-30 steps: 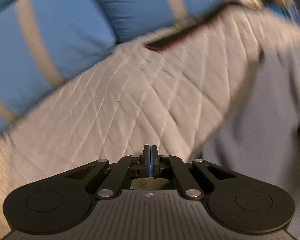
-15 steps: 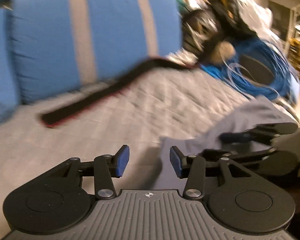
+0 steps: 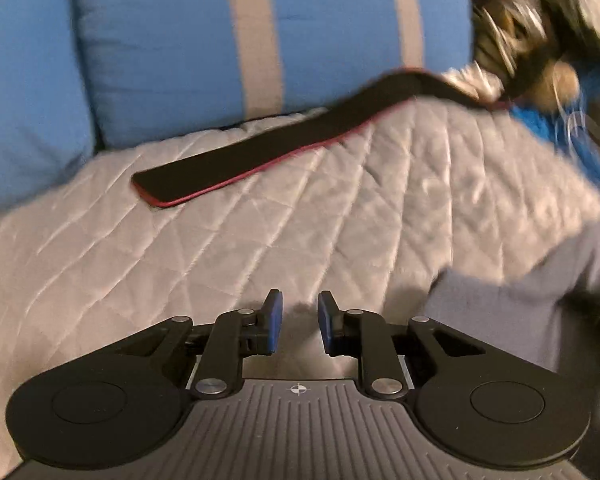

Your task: Fold clothes

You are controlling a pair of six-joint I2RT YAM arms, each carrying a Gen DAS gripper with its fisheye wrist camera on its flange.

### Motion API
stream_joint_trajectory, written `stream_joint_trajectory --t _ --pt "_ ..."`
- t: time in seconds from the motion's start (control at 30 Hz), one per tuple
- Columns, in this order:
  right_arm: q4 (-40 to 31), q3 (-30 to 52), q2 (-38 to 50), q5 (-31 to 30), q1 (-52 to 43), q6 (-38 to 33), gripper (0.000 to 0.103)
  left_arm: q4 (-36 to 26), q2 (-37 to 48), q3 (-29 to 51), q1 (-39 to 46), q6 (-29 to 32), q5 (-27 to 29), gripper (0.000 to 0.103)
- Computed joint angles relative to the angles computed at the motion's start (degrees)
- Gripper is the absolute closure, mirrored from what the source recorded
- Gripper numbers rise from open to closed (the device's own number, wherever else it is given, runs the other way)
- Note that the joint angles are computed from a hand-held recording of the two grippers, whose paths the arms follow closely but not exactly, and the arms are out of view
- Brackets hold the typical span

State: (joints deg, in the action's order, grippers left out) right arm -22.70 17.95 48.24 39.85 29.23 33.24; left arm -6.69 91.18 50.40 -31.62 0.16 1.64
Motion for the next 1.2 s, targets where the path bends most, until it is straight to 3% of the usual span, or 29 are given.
stream_joint_trajectory --t 0.03,0.07,0.1,0.13,0.2,0.33,0.43,0.6,0.73,0.83,0.93,1.0,1.13,1.2 --pt "0.2 -0.5 -1.7 0.2 0.6 -0.2 0.048 -1.9 -1.6 0.6 1.9 -0.6 2.0 0.078" --pt "1.0 -1.6 -4.6 0.4 1.5 -1.0 0.020 -3.8 -4.0 0.7 3.6 -0.1 3.3 0.073" --pt "1.7 -2.6 -7.6 0.5 2.4 -1.8 0.009 -5.4 -6.4 0.6 4.6 0.8 3.6 0.060" --pt "2.4 -3.6 -10.9 0.0 3.3 -3.2 0.009 -6.4 -9.0 -0.3 5.1 2.0 3.4 0.050" --pt "3.6 -4.7 -14.1 -3.7 3.8 -4.9 0.007 -8.4 -15.3 -3.3 6.5 5.1 2.8 0.044" --pt "6.1 -4.6 -11.7 -9.1 4.7 -4.3 0.007 -11.6 -23.2 -8.3 8.3 12.0 5.8 0.042" --pt "7.9 -4.9 -11.3 -9.7 6.5 -4.7 0.005 -12.6 -21.1 -9.7 8.2 19.1 9.3 0.042" --pt "9.4 -5.0 -9.2 -6.7 10.2 -4.9 0.003 -13.5 -18.0 -9.2 10.5 24.2 14.6 0.042" --pt "8.1 -5.8 -13.2 -10.3 8.6 -5.6 0.003 -16.0 -19.2 -8.3 15.2 28.8 19.3 0.042" --pt "8.4 -6.1 -14.2 -13.3 8.2 -7.1 0.003 -19.6 -22.3 -7.8 18.5 32.0 17.3 0.042" --pt "9.6 -5.8 -11.9 -13.3 9.7 -8.0 0.003 -22.5 -27.8 -9.1 18.1 34.1 9.1 0.043" --pt "10.0 -5.7 -10.7 -12.9 10.8 -8.2 0.003 -24.0 -31.8 -11.2 18.8 37.6 8.1 0.044" --pt "10.6 -5.7 -10.1 -13.7 11.4 -8.3 0.003 -24.5 -35.8 -15.5 18.9 42.1 5.6 0.062" --pt "11.0 -5.7 -9.4 -14.0 11.7 -8.4 0.003 -24.0 -35.8 -16.7 18.6 43.0 4.3 0.064"
